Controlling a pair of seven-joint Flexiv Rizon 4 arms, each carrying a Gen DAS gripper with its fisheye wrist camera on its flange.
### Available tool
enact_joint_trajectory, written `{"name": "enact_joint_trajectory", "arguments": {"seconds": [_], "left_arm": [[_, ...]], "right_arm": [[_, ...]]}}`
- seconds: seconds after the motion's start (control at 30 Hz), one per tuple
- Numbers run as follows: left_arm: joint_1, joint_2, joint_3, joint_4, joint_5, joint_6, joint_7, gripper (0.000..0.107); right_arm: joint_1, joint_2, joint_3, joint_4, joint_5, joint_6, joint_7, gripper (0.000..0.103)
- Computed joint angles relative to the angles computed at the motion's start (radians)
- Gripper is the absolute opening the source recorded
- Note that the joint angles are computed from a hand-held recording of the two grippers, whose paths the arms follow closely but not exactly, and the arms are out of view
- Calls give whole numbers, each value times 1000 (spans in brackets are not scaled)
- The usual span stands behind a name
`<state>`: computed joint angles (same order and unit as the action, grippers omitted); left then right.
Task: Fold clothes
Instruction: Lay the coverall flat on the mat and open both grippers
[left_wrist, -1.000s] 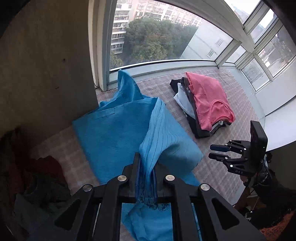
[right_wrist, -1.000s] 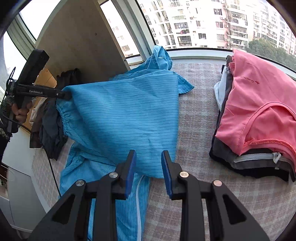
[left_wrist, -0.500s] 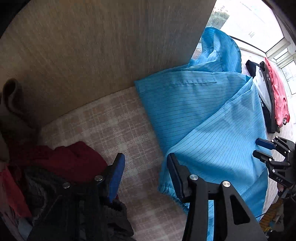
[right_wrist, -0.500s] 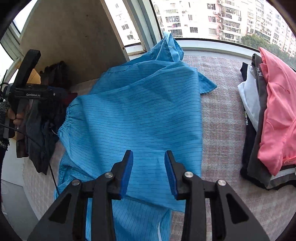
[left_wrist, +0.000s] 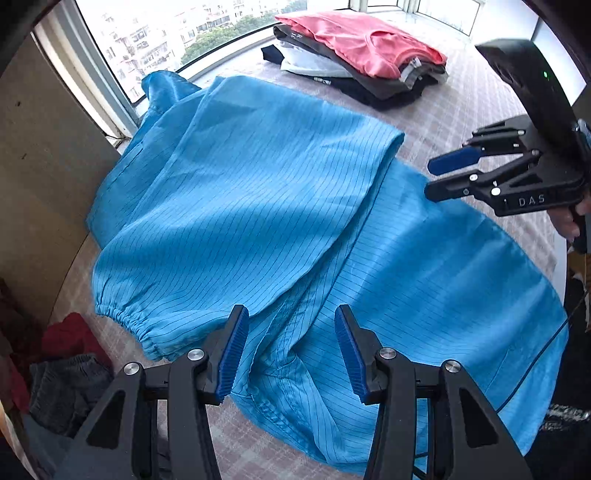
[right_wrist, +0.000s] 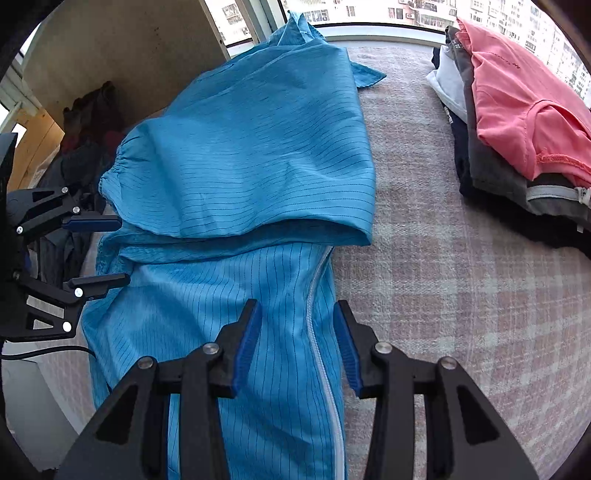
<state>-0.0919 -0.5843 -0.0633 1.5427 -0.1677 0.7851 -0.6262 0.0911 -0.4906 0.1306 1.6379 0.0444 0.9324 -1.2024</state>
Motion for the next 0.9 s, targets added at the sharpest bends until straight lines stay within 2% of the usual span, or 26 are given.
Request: {"name": "enact_joint_trajectory", "arguments": {"seconds": [0.1, 0.17, 0.23, 0.3, 0.37, 0.43, 0.57, 0.67, 0.7, 0.73, 0.8, 0.83, 0.87, 0.9], "left_arm": [[-57, -2, 53, 31, 141, 116, 11, 50], [-108, -25, 113, 16, 251, 179, -42, 49], [-127, -51, 146, -18, 302, 169, -99, 52], [-112, -56, 143, -28, 303, 159, -126, 43], [-97, -48, 147, -25, 301, 149, -162, 22], [-82, -37, 153, -18, 298, 138, -202, 22], [-51, -16, 141, -7, 283, 111, -248, 27], [-54, -13, 113, -14, 268, 98, -259, 31], [-57, -11, 110, -16, 269, 100, -261, 31], [-64, -10, 111, -15, 280, 109, -263, 31], [-78, -7, 114, -14, 302, 126, -266, 32], [-77, -1, 111, -10, 303, 124, -260, 35], [-65, 13, 102, 0, 287, 108, -245, 44], [-50, 35, 90, 20, 261, 99, -233, 48]], "right_arm": [[12, -7, -18, 9, -26, -9, 30, 40], [6, -3, -14, 20, -24, -6, 27, 38], [1, 6, -12, 33, -26, -3, 18, 27], [0, 14, -16, 51, -35, 8, 13, 21], [-3, 19, -16, 62, -34, 19, 12, 20], [-2, 22, -19, 65, -41, 17, 14, 20], [-17, 24, -16, 45, -22, 4, 17, 20], [-8, 47, -53, 41, -65, 35, 59, 21], [5, 55, -76, 42, -109, 50, 77, 23], [14, 61, -95, 40, -150, 65, 92, 30], [7, 48, -93, 7, -173, 112, 82, 40], [-12, 27, -71, -26, -152, 134, 47, 41], [-31, -10, -39, -80, -126, 129, -6, 41], [-29, -53, -25, -138, -127, 89, -42, 41]]}}
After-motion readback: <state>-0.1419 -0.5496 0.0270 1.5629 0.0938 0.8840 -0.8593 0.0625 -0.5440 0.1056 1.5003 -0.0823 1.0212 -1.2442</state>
